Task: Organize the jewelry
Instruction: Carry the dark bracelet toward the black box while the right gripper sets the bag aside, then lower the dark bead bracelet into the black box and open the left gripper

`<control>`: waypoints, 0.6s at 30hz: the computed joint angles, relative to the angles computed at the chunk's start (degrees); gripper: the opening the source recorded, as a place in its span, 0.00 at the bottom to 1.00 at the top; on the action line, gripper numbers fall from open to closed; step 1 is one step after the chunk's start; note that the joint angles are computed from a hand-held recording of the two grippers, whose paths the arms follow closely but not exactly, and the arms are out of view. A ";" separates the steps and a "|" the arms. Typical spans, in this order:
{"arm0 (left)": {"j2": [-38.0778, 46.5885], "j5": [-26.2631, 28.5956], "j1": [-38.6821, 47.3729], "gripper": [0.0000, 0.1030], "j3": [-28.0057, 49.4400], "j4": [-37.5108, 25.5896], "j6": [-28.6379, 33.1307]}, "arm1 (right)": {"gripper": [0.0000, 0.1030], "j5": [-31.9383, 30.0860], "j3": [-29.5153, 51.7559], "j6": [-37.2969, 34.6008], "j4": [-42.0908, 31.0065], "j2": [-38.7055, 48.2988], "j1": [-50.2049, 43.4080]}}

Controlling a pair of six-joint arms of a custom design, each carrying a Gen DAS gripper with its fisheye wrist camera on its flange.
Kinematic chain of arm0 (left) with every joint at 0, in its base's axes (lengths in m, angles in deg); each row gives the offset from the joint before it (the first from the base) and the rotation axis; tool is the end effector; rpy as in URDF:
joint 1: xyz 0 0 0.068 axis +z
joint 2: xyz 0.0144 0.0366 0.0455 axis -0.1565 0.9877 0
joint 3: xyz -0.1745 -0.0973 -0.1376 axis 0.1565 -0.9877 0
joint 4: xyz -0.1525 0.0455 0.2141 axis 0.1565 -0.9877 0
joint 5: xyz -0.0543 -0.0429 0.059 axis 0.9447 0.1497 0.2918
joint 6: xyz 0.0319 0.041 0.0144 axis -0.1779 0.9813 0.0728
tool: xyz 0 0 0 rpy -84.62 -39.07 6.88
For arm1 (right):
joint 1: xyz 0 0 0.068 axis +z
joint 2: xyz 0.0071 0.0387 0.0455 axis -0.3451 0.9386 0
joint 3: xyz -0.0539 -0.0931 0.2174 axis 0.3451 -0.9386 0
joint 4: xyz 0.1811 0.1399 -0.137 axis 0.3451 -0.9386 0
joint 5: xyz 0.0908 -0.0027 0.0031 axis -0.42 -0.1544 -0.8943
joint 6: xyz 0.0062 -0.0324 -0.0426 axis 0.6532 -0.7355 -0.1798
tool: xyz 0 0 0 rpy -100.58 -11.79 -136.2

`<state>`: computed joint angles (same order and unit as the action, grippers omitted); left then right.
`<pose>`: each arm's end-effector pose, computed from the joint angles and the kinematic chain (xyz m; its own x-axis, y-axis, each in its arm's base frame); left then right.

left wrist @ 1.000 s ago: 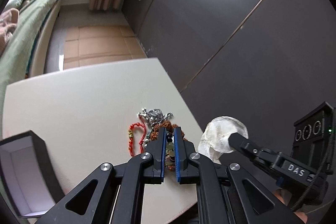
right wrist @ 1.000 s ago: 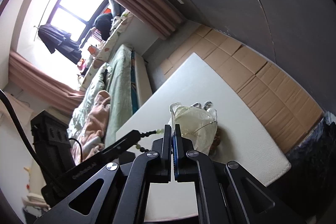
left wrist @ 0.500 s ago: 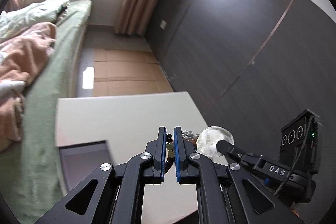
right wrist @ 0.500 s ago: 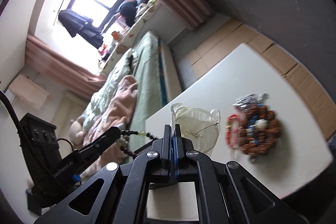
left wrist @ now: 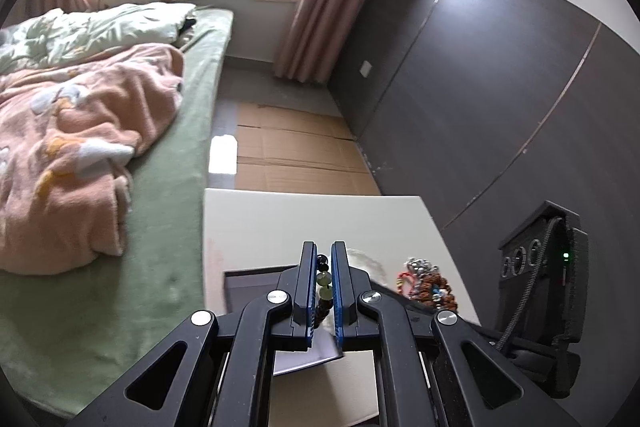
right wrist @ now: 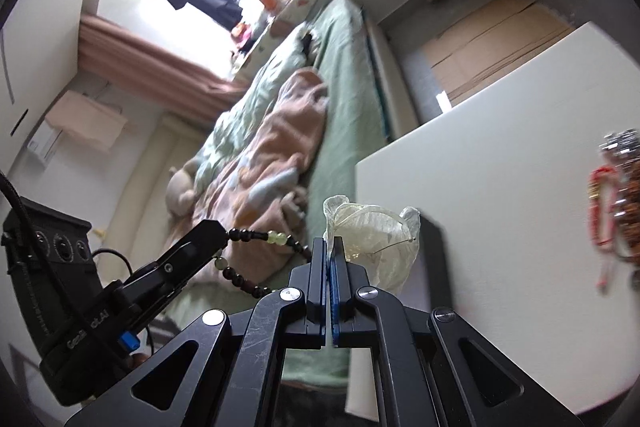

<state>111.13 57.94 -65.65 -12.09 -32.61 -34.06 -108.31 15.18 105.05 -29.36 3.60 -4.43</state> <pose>0.1713 -0.2301 0.2613 -0.7052 -0.2675 -0.6566 -0.0267 0.9355 -0.3524 0.2478 0.0947 0.1751 -0.9035 0.1038 -0.4158 -0.2738 0.6066 0.7463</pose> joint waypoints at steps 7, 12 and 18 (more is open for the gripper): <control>-3.46 0.89 1.15 0.07 -3.85 0.03 -1.17 | 0.62 1.97 0.73 0.42 -1.03 2.75 1.71; -2.16 2.52 0.91 0.07 -4.87 2.96 -0.79 | 0.62 -0.64 -0.60 -3.07 -7.45 -2.20 -5.60; 1.51 5.78 0.75 0.07 -6.24 8.83 -1.29 | 0.62 -3.83 -1.58 -11.14 -17.60 -7.87 -18.95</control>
<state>112.64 63.71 -64.90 -18.33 -23.78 -35.34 -112.14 13.60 93.91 -46.96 -4.27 -23.38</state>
